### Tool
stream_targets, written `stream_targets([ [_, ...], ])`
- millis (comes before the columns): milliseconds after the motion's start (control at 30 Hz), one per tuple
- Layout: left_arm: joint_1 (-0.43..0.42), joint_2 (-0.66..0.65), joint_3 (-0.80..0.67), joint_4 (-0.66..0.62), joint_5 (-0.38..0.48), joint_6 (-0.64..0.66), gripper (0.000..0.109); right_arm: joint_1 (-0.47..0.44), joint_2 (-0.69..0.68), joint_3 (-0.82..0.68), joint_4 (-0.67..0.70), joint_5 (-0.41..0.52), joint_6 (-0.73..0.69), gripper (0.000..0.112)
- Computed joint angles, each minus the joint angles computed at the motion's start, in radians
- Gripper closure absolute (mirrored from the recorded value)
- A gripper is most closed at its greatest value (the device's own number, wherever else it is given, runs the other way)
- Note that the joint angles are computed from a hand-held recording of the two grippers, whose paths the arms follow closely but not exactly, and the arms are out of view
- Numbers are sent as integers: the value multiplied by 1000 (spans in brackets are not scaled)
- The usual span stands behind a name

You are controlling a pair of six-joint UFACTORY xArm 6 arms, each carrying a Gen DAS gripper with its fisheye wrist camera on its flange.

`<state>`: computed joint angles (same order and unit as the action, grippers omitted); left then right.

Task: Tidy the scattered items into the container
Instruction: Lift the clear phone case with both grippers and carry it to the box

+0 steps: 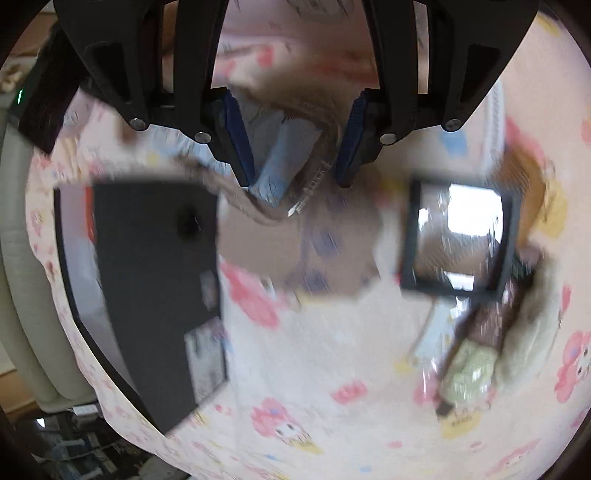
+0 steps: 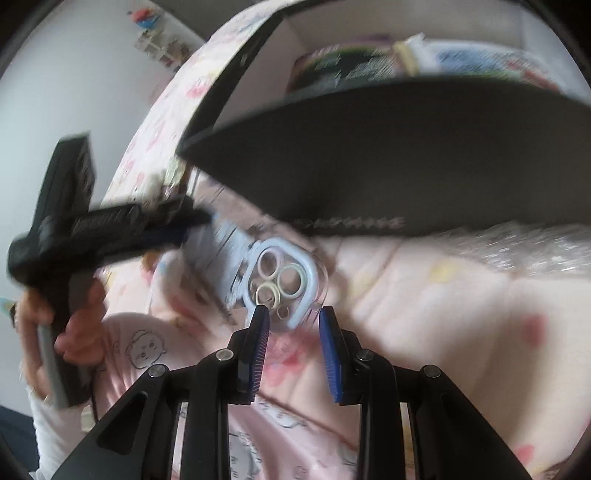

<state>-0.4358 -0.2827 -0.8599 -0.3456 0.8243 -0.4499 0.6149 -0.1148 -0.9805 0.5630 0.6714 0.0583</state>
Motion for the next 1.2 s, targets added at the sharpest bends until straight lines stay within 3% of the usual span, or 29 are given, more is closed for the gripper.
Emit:
stream_targets([
  [167,-94,-28,35,-13,-8,4,59,-47,-33,11,-132,51,58,85],
  [267,-96,-9,34,-2,-23,-41,59,-67,-2,2,-68,90,16,85],
  [433,-123,-29,40,56,-14,-83,59,-70,10,18,-7,58,-42,84],
  [600,-188,-114,61,101,-40,-163,59,-68,-110,81,-17,27,-57,84],
  [733,-241,-152,21,144,-86,-209,60,-128,-261,112,-49,43,-77,84],
  [833,-257,-100,-80,188,-112,-217,59,-182,-312,92,-13,37,-121,84],
  [933,-249,14,-213,192,-147,-179,60,-238,-274,21,18,35,-179,84],
  [1067,-224,223,-414,181,-166,-141,60,-280,-113,-127,-47,26,-183,84],
  [1200,-200,417,-589,136,-116,-106,60,-328,67,-284,-117,93,-177,84],
])
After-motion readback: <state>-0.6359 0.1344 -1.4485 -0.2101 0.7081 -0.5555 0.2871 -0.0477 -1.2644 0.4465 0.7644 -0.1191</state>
